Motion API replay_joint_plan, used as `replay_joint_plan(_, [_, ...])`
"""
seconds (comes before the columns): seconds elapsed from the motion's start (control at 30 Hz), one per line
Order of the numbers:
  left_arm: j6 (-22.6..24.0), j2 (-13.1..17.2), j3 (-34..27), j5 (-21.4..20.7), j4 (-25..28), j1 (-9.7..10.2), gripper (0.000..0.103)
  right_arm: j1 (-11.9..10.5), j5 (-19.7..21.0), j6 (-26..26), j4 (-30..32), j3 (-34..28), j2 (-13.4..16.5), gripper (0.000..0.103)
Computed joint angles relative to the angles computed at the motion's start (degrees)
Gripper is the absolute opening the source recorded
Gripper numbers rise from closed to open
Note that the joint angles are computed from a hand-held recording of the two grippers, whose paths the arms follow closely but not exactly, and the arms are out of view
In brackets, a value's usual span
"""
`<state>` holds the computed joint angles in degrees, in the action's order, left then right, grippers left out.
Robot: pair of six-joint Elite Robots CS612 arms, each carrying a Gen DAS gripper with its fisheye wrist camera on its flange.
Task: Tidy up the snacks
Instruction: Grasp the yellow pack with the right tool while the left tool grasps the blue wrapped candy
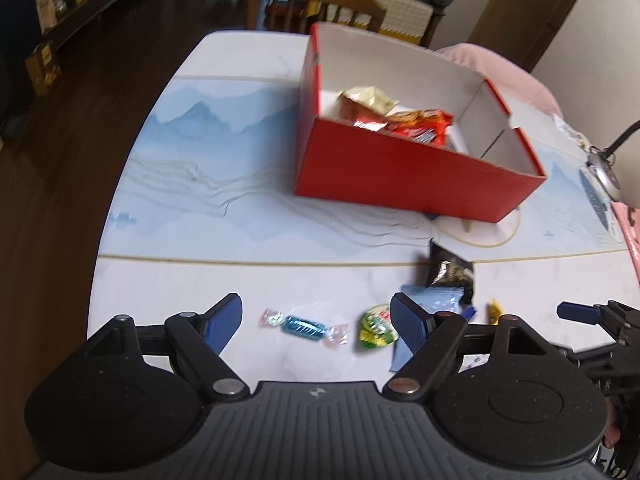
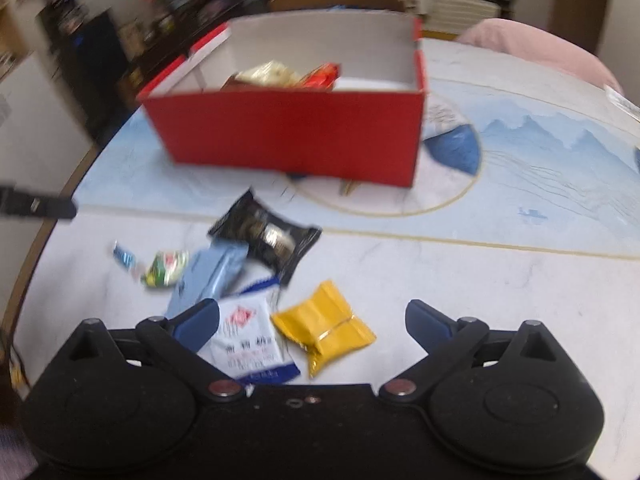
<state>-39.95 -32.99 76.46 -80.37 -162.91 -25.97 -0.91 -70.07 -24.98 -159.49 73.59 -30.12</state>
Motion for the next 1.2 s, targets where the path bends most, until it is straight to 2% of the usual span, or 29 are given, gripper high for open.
replay_joint_plan(0.1, [-1.9,0.5,-0.7,-1.2,1.4,0.28,0.081,0.1,-2.0,-4.2,1.7,-1.1,0.8,0.091])
replay_joint_plan(0.27, [-3.0,1.4,-2.3,-2.1,3.3,0.32,0.081,-0.3,-1.7,-11.2,6.6,-3.3,1.8,0.085])
replay_joint_plan(0.53, [-6.0,2.9,-4.8,-3.1,6.5,0.54,0.081,-0.2,-2.0,-16.8,12.7,-7.4,3.8,0.074])
replay_joint_plan(0.73, [-7.5,3.8,-6.5,-3.3,8.7,0.49,0.081,-0.2,-0.6,-18.8,14.3,-9.1,4.7,0.065])
replay_joint_plan(0.9, [-9.1,4.6,-7.7,-2.9,10.7,0.45,0.081,0.0,-0.6,-18.9,12.8,-9.4,5.1,0.047])
replay_joint_plan(1.07, [-12.6,5.4,-9.0,-2.1,13.6,0.59,0.079,0.3,-1.5,-17.7,9.2,-8.4,5.0,0.046])
replay_joint_plan(1.2, [-15.3,6.1,-10.0,-3.5,15.2,0.91,0.068,0.3,-1.9,-16.3,7.6,-7.8,4.8,0.046])
